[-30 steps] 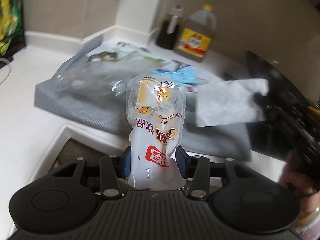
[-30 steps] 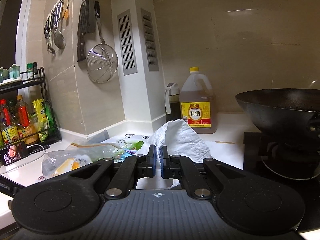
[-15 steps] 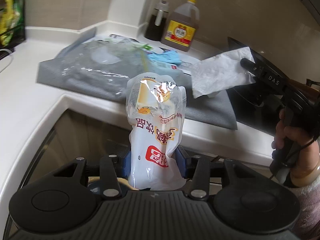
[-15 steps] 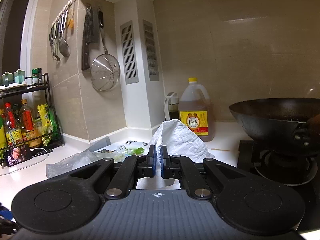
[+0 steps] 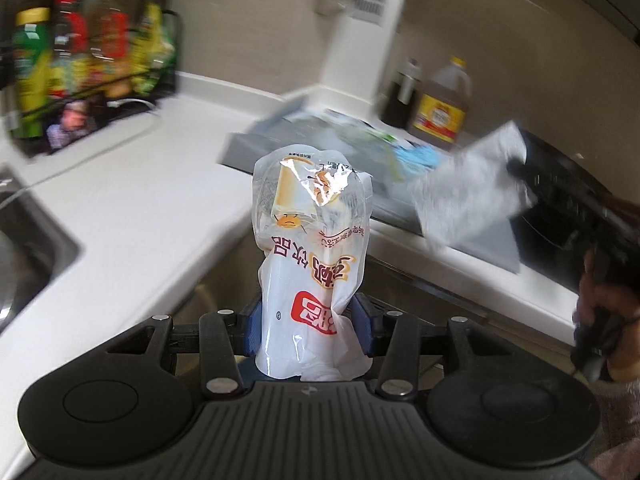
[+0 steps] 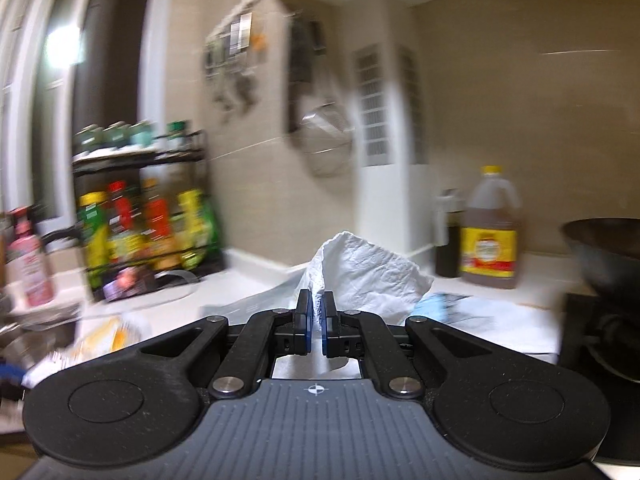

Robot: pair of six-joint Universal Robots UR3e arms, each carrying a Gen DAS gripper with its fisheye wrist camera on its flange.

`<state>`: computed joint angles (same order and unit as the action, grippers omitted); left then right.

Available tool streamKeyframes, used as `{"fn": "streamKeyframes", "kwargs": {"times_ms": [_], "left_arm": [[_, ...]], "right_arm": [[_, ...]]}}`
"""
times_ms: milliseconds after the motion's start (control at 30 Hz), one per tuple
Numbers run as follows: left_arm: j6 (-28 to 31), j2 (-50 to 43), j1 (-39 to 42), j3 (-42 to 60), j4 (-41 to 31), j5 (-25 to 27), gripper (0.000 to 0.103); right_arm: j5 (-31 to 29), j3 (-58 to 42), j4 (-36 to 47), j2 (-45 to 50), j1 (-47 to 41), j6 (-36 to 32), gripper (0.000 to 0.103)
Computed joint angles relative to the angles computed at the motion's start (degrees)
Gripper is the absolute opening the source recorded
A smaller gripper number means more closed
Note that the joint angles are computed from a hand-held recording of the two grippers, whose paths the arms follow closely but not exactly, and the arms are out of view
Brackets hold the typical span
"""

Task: Collect trash
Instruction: 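Carry the pouch and tissue down over the blue trash bin with both grippers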

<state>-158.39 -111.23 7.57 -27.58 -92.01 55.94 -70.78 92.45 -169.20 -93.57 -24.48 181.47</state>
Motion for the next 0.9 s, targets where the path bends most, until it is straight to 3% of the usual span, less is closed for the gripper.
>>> {"fn": "streamKeyframes", "kwargs": {"times_ms": [133, 267, 433, 533, 633, 733, 900], "left_arm": [[2.59, 5.56, 4.80, -1.46, -0.72, 0.61, 0.050], [4.33, 9.40, 10.08, 0.13, -1.77, 0.28, 0.050], [4.86, 12.15, 18.29, 6.15, -4.53, -4.87, 0.051], [4.88, 15.42, 20.56, 2.96, -1.53, -7.14, 0.051], [3.87, 15.16, 16.25, -0.48, -0.60, -5.01, 0.051], [2.83, 16.28, 9.69, -13.51, 4.90, -1.96, 0.051], [-3.58, 9.78, -1.44, -23.97, 12.94, 4.95, 0.051]], "right_arm": [[3.68, 0.37, 4.41, -1.70, 1.95, -1.05, 0.005], [3.56, 0.49, 6.31, -1.55, 4.92, -1.39, 0.005], [2.05, 0.77, 6.75, -0.41, 7.71, -1.48, 0.005], [2.06, 1.28, 6.76, -0.28, 8.48, -1.88, 0.005], [2.31, 1.77, 7.54, -0.23, 8.94, -2.81, 0.005], [2.16, 2.42, 9.05, 0.05, 9.16, -4.50, 0.005], [-1.09, 4.76, 10.04, 1.97, 10.99, -7.64, 0.005]]}}
